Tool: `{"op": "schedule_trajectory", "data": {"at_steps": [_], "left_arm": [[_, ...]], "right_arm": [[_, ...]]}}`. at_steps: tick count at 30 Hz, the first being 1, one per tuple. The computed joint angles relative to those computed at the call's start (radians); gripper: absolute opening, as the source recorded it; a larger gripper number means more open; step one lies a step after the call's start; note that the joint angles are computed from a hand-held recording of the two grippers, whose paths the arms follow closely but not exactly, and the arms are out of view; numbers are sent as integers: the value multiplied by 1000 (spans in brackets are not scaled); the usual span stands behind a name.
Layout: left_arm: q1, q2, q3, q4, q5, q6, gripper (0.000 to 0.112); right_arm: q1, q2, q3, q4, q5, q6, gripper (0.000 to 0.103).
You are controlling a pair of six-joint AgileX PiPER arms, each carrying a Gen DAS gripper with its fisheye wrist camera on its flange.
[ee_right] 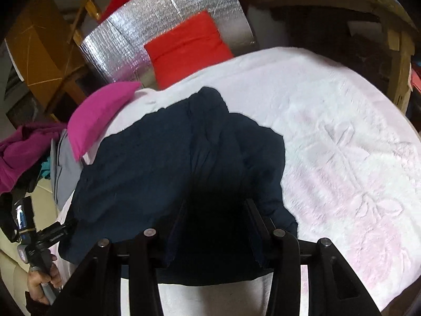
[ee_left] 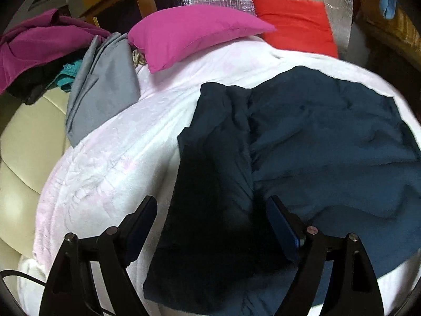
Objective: Fold large clothes
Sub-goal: 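Open both tools and pull them back from the folded jacket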
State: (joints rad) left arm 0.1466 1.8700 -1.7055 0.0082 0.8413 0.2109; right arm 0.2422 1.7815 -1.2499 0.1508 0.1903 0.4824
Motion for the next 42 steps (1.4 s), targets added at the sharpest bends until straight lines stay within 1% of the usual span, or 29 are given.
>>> {"op": "schedule_trajectory", "data": {"at_steps": [1, 2, 3, 4, 5, 6, 8, 10, 11, 13, 14, 15, 16, 18, 19, 20, 21, 22, 23, 25, 29, 31, 32, 33, 34, 35, 37, 39, 42], "left_arm": [[4, 7, -3, -9, 16, 8, 87], [5, 23, -12, -9, 35, 9, 89], [3, 44, -23, -4, 57, -5, 93], [4, 55, -19, 0, 57, -34, 97], [13, 56, -5, -10, 40, -74, 99], [22, 64, -16, -28, 48, -87, 101], [46, 91, -53, -83, 92, -98, 103], [63, 105, -61, -126, 103, -106, 103], [58, 103, -54, -115, 92, -113, 103], [17, 56, 28, -23, -1, -152, 103], [-10, 24, 81, 45, -55, -190, 103], [-30, -1, 124, 99, -92, -222, 103], [-51, -25, 157, 147, -117, -242, 103], [-79, -60, 184, 188, -128, -229, 103], [-94, -86, 205, 213, -139, -221, 103], [-107, -127, 253, 265, -179, -253, 103], [-121, -164, 299, 335, -213, -325, 103], [-132, -213, 356, 405, -243, -412, 103], [-138, -251, 397, 436, -260, -459, 103], [-129, -351, 480, 401, -284, -463, 103], [-100, -519, 585, 424, -294, -477, 103], [-84, -597, 621, 446, -282, -487, 103], [-74, -621, 623, 430, -276, -472, 103], [-49, -653, 620, 381, -271, -423, 103], [-25, -680, 615, 343, -267, -381, 103], [-10, -701, 611, 330, -262, -358, 103], [14, -733, 595, 299, -245, -308, 103], [33, -784, 591, 263, -221, -268, 103], [89, -844, 581, 134, -189, -151, 103]], "right_arm": [[-5, 11, -2, 95, 12, -85, 47], [-17, 49, -39, 194, 62, -170, 48], [-23, 77, -68, 252, 108, -221, 48], [-28, 104, -95, 271, 141, -235, 48], [-26, 115, -111, 249, 151, -214, 48], [-24, 116, -116, 222, 155, -194, 49], [-10, 122, -131, 136, 160, -122, 49], [3, 127, -135, 64, 154, -59, 50], [12, 128, -137, 25, 154, -26, 50], [16, 139, -149, 13, 149, -21, 54], [19, 142, -149, 25, 138, -34, 61], [29, 146, -157, -4, 139, -12, 66], [42, 152, -170, -72, 149, 44, 67], [85, 176, -211, -272, 188, 214, 69], [98, 182, -223, -341, 203, 279, 69], [100, 193, -240, -373, 216, 304, 69], [103, 197, -247, -393, 225, 319, 69], [105, 200, -253, -413, 233, 331, 69], [108, 188, -240, -433, 235, 347, 69], [124, 175, -236, -509, 255, 431, 68], [197, 120, -202, -819, 308, 700, 68], [265, 77, -167, -1007, 370, 867, 68], [297, 67, -162, -1073, 413, 928, 68], [349, 54, -157, -1160, 491, 1004, 69], [389, 37, -141, -1215, 539, 1046, 69], [447, 21, -135, -1272, 613, 1073, 69], [534, 4, -135, -1332, 733, 1108, 70], [617, -38, -110, -1378, 817, 1148, 73], [730, -74, -125, -1404, 967, 1129, 73]]}}
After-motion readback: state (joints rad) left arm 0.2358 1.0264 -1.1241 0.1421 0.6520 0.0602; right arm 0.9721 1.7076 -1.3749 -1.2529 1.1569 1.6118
